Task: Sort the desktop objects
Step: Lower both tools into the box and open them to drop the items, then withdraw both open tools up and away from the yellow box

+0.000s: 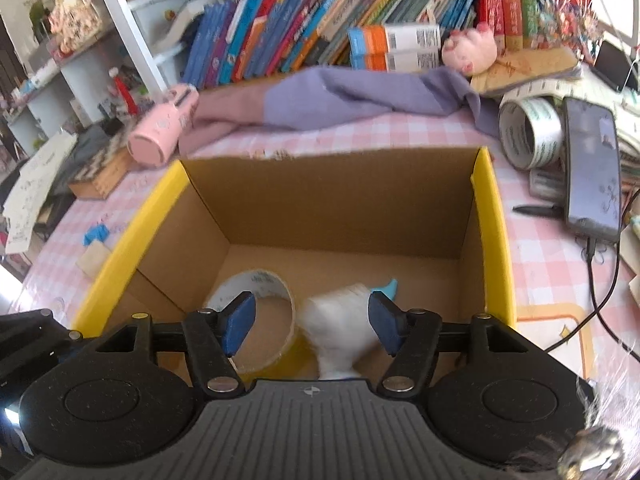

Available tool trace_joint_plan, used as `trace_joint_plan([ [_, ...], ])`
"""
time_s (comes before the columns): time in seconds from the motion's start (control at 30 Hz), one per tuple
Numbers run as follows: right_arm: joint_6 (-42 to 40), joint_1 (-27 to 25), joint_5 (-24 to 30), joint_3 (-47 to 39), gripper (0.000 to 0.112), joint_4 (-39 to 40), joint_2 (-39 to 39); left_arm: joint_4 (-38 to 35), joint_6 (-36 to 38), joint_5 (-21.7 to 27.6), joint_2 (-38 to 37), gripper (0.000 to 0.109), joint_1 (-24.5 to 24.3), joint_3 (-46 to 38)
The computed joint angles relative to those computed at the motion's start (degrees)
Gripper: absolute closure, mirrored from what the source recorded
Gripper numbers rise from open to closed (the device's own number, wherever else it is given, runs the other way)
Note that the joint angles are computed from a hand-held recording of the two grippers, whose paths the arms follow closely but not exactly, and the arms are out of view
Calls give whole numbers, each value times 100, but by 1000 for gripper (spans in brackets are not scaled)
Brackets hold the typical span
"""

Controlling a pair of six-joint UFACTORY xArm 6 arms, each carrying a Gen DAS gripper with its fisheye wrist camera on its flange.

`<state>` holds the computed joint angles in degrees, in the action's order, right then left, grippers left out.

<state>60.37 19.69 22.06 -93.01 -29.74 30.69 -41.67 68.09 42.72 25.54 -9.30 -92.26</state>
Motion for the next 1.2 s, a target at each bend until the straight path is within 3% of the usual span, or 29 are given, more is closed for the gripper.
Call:
trace_joint_plan([
  [0.3,1482,26,-201,392,51,-1753,-439,-637,350,-655,-444,34,-3,618],
  [0.63,1733,146,-194,602,54,-2202,-646,-1073,227,-1157,-694,34,78,973],
  [0.87,2284,350,176,744,61,-3208,-863,-1736,627,-1456,-826,28,99,1167],
  [1.2,2827,788,1025,1025,63,-3684,-1210,-2239,1283,-1179,-932,27,264,1314],
])
